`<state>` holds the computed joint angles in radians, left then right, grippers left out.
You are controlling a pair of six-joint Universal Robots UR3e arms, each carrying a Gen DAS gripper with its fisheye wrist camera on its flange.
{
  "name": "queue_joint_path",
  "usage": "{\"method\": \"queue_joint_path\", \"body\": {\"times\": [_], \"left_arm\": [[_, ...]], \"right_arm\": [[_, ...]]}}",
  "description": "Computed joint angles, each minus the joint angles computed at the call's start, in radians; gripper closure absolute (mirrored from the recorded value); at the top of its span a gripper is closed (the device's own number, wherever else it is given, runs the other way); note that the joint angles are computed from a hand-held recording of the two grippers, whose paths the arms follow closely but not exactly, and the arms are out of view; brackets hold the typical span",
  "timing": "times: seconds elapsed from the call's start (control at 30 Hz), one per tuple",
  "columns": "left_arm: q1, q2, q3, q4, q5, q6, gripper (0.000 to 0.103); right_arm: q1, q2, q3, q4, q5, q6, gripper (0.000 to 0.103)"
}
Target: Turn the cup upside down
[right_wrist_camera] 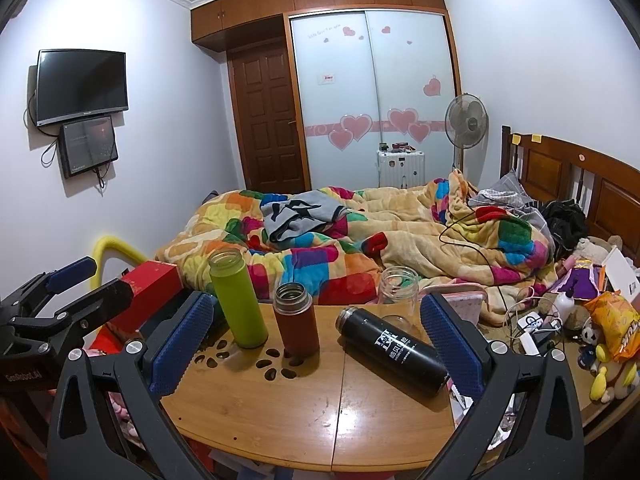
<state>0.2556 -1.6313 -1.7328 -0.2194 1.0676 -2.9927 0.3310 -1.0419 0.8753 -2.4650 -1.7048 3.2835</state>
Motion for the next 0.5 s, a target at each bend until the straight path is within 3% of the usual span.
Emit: {"method": "queue_joint_path", "body": {"times": [0.5], "left_arm": [[0.002, 0.011, 0.009, -0.017, -0.008, -0.003, 0.000]], "right_arm": [[-0.007, -0.011, -0.010, 0.013, 0.008, -0.013, 0.000]]}}
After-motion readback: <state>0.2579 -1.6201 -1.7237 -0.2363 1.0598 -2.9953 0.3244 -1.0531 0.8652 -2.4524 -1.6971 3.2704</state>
